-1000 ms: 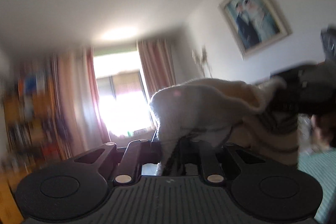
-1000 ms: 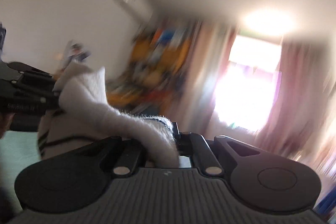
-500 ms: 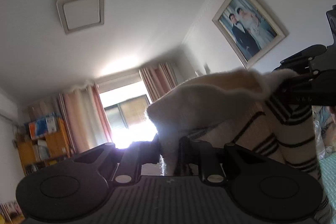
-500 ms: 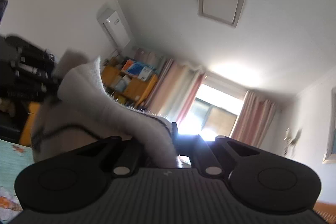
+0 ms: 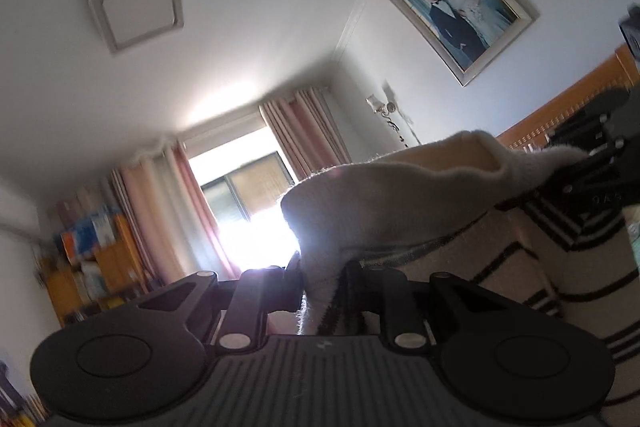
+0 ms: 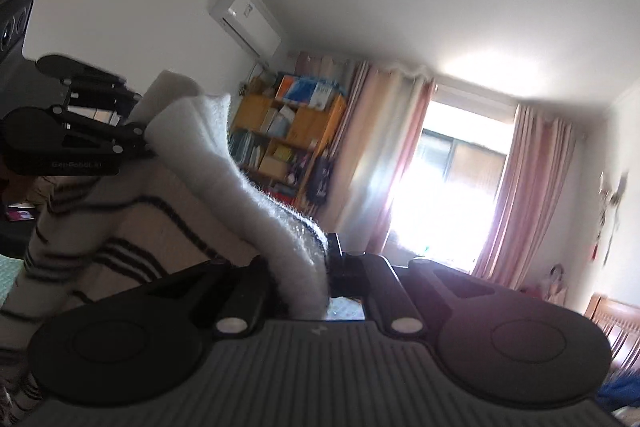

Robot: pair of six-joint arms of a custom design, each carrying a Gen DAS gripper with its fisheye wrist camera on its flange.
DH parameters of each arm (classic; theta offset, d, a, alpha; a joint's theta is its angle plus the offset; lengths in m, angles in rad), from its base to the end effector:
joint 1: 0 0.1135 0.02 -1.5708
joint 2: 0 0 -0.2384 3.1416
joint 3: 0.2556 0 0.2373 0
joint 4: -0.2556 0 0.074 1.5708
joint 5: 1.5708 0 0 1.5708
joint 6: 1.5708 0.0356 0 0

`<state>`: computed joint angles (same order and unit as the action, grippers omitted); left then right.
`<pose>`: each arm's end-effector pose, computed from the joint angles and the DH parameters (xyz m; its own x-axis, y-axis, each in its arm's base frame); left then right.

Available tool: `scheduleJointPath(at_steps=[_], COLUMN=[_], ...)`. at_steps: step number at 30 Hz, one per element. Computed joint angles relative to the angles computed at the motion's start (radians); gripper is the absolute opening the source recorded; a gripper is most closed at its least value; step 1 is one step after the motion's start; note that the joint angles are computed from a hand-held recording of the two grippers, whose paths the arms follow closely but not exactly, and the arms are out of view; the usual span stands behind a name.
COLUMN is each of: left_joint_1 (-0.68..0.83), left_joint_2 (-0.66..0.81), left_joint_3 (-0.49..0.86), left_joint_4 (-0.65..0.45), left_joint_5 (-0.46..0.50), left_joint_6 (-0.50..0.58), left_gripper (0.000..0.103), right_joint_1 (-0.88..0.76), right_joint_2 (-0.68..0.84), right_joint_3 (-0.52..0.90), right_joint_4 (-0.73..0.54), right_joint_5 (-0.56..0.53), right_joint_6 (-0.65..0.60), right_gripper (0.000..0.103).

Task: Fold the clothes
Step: 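Lift the sweater high with both grippers, holding it up to hang, then lower the sweater onto the bedspread and open both grippers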

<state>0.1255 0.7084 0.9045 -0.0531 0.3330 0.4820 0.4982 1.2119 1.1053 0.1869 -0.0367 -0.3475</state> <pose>0.1592 0.0084 0.3875 0.2193 0.4692 -0.8554 0.1141 0.8584 0.5001 0.2455 0.1350 0.3807 0.2398 -0.2570 -0.9362 -0.4552 0.8220 -0.3422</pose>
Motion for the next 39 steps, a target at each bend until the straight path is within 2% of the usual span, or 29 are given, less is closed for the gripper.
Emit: scheduleJointPath(at_steps=[4, 7, 10, 11, 12, 13, 14, 15, 16, 17, 19, 21, 23, 25, 27, 30, 31, 35, 39], left_joint_1=[-0.007, -0.032, -0.061, -0.073, -0.090, -0.104, -0.117, -0.126, -0.128, -0.122, -0.094, -0.063, -0.039, 0.001, 0.053, 0.126, 0.148, 0.201, 0.271], left_joint_2=[0.118, 0.265, 0.436, 0.502, 0.589, 0.695, 0.804, 0.915, 1.027, 1.135, 1.262, 1.303, 1.326, 1.358, 1.371, 1.301, 1.277, 1.208, 1.207], left_joint_3=[0.055, 0.153, 0.244, 0.271, 0.313, 0.386, 0.471, 0.566, 0.667, 0.770, 0.837, 0.739, 0.608, 0.531, 0.480, 0.289, 0.221, 0.027, -0.126], left_joint_4=[0.037, 0.080, 0.141, 0.169, 0.192, 0.184, 0.163, 0.120, 0.055, -0.032, -0.113, -0.060, 0.042, 0.092, 0.103, 0.225, 0.266, 0.326, 0.371], left_joint_5=[-0.013, -0.038, -0.082, -0.108, -0.149, -0.193, -0.236, -0.278, -0.309, -0.321, -0.277, -0.229, -0.244, -0.227, -0.157, -0.043, -0.013, 0.050, 0.081], left_joint_6=[0.037, 0.026, 0.020, 0.031, 0.046, 0.051, 0.053, 0.048, 0.039, 0.029, -0.002, -0.027, -0.027, -0.099, -0.231, -0.385, -0.408, -0.437, -0.388], left_gripper=[0.021, 0.021, 0.024, 0.032, 0.046, 0.056, 0.074, 0.084, 0.086, 0.086, 0.088, 0.090, 0.090, 0.090, 0.088, 0.088, 0.089, 0.091, 0.091], right_joint_1=[-0.020, -0.060, -0.098, -0.106, -0.114, -0.120, -0.126, -0.134, -0.147, -0.163, -0.199, -0.228, -0.232, -0.243, -0.273, -0.306, -0.310, -0.292, -0.294], right_joint_2=[0.071, 0.126, 0.244, 0.292, 0.348, 0.406, 0.472, 0.559, 0.663, 0.769, 0.891, 0.898, 0.834, 0.819, 0.834, 0.796, 0.779, 0.713, 0.673], right_joint_3=[0.063, 0.137, 0.249, 0.278, 0.315, 0.361, 0.420, 0.529, 0.655, 0.780, 0.888, 0.794, 0.546, 0.388, 0.335, 0.126, 0.050, -0.256, -0.403], right_joint_4=[0.007, -0.008, -0.014, 0.000, 0.012, 0.009, -0.021, -0.113, -0.194, -0.274, -0.382, -0.390, -0.226, -0.116, -0.095, 0.039, 0.092, 0.330, 0.408], right_joint_5=[-0.001, -0.017, -0.022, -0.016, -0.003, 0.012, 0.028, 0.042, 0.052, 0.057, 0.027, -0.044, -0.033, -0.016, -0.039, -0.091, -0.112, -0.145, -0.131], right_joint_6=[0.025, 0.055, 0.079, 0.079, 0.082, 0.090, 0.103, 0.119, 0.145, 0.184, 0.275, 0.311, 0.290, 0.292, 0.386, 0.593, 0.645, 0.739, 0.769], right_gripper=[0.006, 0.006, 0.006, 0.006, 0.006, 0.010, 0.026, 0.037, 0.061, 0.071, 0.070, 0.071, 0.072, 0.075, 0.075, 0.075, 0.075, 0.075, 0.075])
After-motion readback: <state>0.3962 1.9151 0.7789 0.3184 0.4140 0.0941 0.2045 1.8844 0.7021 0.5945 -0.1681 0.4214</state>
